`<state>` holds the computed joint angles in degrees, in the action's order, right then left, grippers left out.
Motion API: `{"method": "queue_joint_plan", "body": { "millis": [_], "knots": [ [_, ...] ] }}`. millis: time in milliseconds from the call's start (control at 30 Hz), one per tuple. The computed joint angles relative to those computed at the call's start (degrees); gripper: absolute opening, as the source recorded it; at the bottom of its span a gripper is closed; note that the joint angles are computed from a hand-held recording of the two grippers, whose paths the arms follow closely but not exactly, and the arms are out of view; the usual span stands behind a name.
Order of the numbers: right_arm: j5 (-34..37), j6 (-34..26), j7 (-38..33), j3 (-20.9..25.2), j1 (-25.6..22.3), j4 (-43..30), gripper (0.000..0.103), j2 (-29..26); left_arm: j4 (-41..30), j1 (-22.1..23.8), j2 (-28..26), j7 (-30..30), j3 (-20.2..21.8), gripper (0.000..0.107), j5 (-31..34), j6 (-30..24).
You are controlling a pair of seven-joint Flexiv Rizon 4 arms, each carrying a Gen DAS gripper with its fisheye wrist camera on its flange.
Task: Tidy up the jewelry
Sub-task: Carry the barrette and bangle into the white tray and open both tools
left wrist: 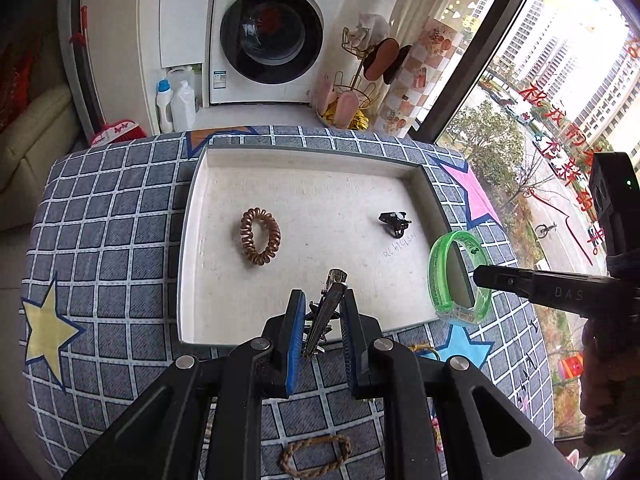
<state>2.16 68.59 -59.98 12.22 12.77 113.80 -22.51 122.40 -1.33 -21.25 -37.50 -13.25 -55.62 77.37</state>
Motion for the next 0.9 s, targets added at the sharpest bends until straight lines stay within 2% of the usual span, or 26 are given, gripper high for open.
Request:
{"method": "queue_joint_plan", "body": {
  "millis": [200,433,733,900],
  "knots": [
    [0.25,-2.55,-1.78,-0.1,-0.97,-5.31,0.007,-5.33,-5.59,-0.84,-5.76,-7.42,1.69,0.03,8.47,-1.33],
    [-1.26,-7.08,-2.63,-0.97,-0.77,-9.97,0.007,-10.13,-12.21,-2.64,-11.68,-19.14,5.34,0.03,21.24,-4.47],
    [-2.77,-9.54,-2.46,-2.24,-0.74,-12.66,0.007,-12.95,-18.4,-5.05,-16.6,-29.73,9.43,0.03,34.24,-6.24],
    [-4.12,-9.44,-2.24,-3.06,-0.47,-13.64,0.007,-13.68,-19.86,-6.66,-17.73,-33.98,11.7,0.031,40.28,-4.67]
  ]
}}
